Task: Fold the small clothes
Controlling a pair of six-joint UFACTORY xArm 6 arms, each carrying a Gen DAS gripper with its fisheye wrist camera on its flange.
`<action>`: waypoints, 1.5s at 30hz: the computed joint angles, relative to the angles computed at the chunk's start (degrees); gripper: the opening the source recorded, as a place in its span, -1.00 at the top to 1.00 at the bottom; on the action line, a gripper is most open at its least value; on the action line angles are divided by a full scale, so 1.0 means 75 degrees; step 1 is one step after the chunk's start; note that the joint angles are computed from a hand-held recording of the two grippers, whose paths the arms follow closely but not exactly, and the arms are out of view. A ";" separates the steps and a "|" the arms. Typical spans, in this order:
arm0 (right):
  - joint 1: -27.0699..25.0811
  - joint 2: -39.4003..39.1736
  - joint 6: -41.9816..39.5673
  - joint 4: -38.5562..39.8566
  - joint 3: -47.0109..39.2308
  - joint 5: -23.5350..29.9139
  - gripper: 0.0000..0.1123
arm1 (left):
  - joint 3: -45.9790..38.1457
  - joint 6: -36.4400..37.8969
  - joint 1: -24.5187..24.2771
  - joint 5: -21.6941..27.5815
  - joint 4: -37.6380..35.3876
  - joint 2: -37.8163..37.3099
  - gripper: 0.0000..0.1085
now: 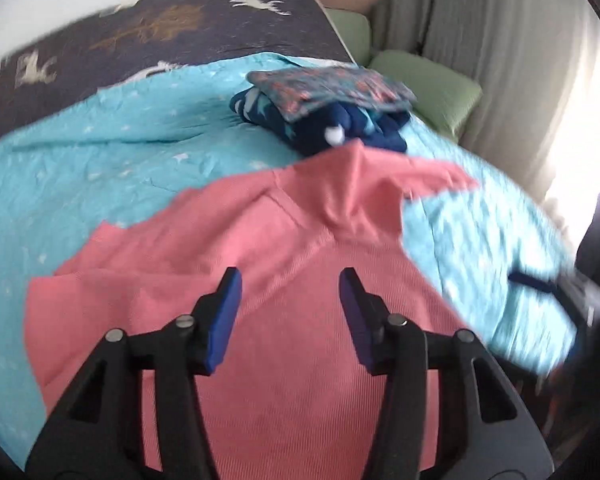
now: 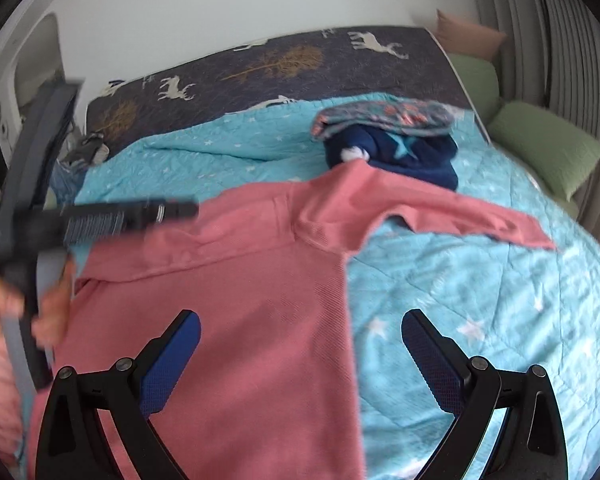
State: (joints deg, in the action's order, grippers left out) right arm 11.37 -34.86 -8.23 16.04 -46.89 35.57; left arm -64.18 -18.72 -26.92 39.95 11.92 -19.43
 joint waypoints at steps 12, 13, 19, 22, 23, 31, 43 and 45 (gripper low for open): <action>-0.0633 0.2162 -0.2214 0.3682 -0.1971 0.2066 -0.54 | 0.2274 -0.3373 0.1119 0.2303 0.3229 -0.2369 -0.36; -0.0675 0.2630 -0.2179 0.4011 -0.2412 0.2444 -0.40 | 0.2418 -0.3328 0.1381 0.2311 0.2975 -0.2451 -0.36; -0.0638 0.4798 -0.0712 0.4262 -0.4219 0.3282 -0.22 | 0.2902 -0.2826 0.2575 0.1381 0.1145 -0.2459 -0.36; -0.0716 0.5445 -0.0185 0.4840 -0.4682 0.3311 -0.22 | 0.2951 -0.2730 0.2782 0.1123 0.0880 -0.2398 -0.36; -0.0720 0.5639 -0.0109 0.5019 -0.4872 0.3251 -0.22 | 0.2933 -0.2773 0.2857 0.1006 0.0801 -0.2317 -0.36; -0.0415 0.5431 -0.0703 0.5382 -0.5156 0.2647 0.95 | 0.2799 -0.4177 0.2516 0.1767 0.2424 -0.2486 -0.39; -0.0928 0.3744 -0.0880 0.3272 -0.3058 0.2698 0.88 | 0.2778 -0.4716 0.1212 0.2987 0.3960 -0.2876 -0.44; -0.1156 0.3625 -0.0768 0.3488 -0.2992 0.2733 0.84 | 0.2895 -0.4658 0.1200 0.3005 0.3912 -0.3110 -0.44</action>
State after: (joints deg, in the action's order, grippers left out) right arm 2.70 -7.67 -13.99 42.20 -69.33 56.07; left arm -42.47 -53.66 -17.92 62.49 41.26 -42.75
